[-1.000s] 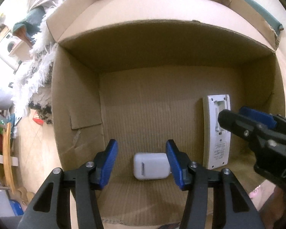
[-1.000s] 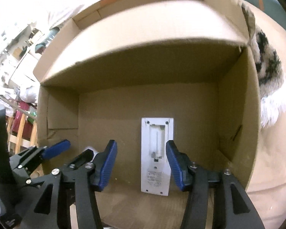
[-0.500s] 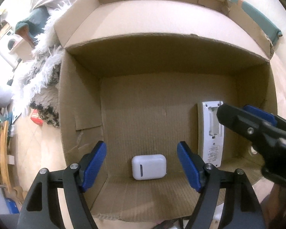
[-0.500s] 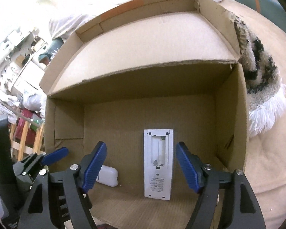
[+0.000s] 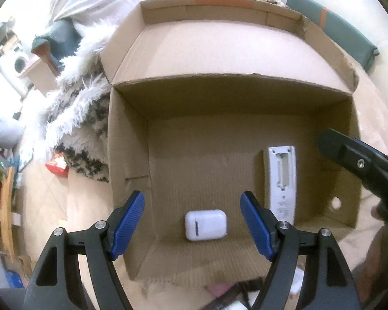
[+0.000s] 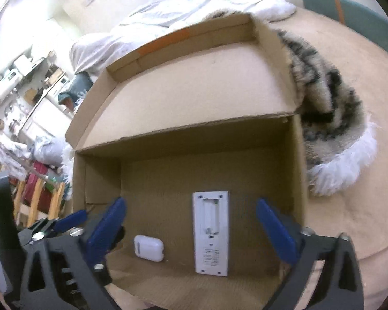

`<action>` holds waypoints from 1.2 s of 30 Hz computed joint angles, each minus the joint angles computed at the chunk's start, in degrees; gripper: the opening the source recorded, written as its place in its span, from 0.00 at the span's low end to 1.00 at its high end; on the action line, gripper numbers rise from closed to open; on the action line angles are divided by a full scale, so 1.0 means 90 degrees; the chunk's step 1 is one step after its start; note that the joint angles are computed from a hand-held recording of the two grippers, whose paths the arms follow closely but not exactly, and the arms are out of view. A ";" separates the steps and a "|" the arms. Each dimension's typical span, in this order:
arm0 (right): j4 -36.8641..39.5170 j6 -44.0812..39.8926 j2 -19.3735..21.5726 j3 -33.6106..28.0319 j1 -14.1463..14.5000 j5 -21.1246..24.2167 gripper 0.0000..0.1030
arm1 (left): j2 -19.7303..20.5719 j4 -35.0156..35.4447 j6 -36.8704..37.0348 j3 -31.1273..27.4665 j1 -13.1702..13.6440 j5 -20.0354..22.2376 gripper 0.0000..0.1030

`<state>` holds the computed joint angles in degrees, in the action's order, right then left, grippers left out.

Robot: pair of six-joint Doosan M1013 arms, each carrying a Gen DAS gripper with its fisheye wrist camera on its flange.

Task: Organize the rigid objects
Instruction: 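Withdraw both grippers from the box back toward the remaining items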

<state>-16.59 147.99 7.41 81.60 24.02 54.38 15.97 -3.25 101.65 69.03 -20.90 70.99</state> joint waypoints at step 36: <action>0.0421 0.0407 -0.0847 0.0808 0.0662 0.0528 1.00 | -0.0776 -0.0085 -0.1832 0.1176 0.0591 0.0879 0.72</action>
